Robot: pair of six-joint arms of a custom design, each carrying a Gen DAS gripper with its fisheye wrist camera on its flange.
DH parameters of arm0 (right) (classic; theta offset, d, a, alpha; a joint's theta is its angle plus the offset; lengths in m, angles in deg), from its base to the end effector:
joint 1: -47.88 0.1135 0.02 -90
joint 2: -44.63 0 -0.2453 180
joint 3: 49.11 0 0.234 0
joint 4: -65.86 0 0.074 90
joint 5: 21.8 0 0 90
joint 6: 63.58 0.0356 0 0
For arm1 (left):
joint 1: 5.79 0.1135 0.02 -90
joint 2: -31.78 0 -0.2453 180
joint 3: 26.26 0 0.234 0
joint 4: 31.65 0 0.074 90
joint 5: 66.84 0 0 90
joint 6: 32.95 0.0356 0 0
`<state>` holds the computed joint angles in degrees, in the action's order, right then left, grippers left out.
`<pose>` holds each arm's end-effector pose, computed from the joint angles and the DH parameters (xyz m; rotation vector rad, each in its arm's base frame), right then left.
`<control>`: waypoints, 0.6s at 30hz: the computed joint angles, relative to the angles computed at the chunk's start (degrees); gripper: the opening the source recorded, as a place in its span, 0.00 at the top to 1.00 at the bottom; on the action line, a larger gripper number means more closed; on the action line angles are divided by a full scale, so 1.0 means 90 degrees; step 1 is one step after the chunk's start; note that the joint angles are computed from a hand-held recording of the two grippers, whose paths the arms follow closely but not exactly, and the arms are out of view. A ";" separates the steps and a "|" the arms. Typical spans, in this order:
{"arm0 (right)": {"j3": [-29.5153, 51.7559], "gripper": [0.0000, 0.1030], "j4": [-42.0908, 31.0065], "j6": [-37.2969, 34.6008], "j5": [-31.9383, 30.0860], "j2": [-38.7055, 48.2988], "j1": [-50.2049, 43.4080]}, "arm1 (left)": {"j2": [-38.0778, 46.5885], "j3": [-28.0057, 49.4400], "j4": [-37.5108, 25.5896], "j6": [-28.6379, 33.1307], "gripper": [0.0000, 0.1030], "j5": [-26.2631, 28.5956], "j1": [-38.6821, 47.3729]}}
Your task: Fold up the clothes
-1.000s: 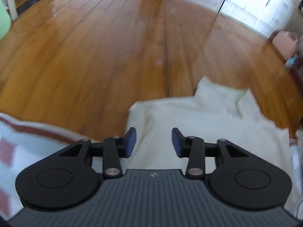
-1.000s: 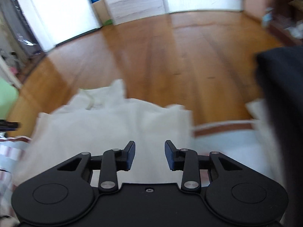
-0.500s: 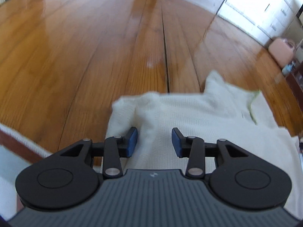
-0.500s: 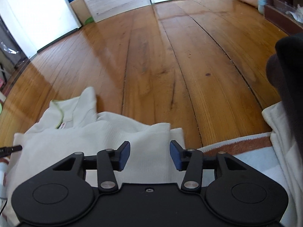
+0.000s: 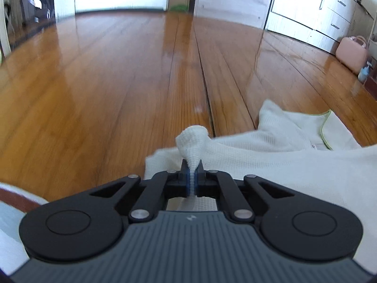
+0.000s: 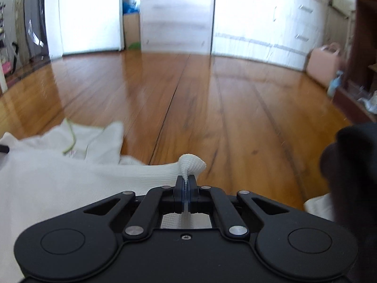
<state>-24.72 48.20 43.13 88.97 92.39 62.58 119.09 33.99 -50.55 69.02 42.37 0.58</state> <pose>0.1491 0.0261 0.1319 0.2249 2.2229 -0.1183 0.2912 0.0207 0.1747 0.2723 2.3130 -0.2384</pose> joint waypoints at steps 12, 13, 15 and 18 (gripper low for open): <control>0.1082 0.98 0.1269 -0.0787 -0.0115 0.3559 -0.0699 | 0.0906 0.0986 -0.0440 -0.0343 0.91 0.0066 0.0350; 0.1339 0.95 0.1070 -0.0696 0.0309 0.3940 -0.0509 | 0.0885 0.1069 -0.0554 -0.0379 0.89 0.0018 0.0371; 0.1714 0.90 0.0500 -0.0265 0.1519 0.4241 0.0085 | 0.0642 0.1175 -0.0872 -0.0404 0.78 0.0152 0.0504; 0.1579 0.72 0.0081 0.0028 0.1979 0.3365 0.0765 | 0.0353 0.1378 -0.1604 -0.0075 0.77 0.0869 0.0799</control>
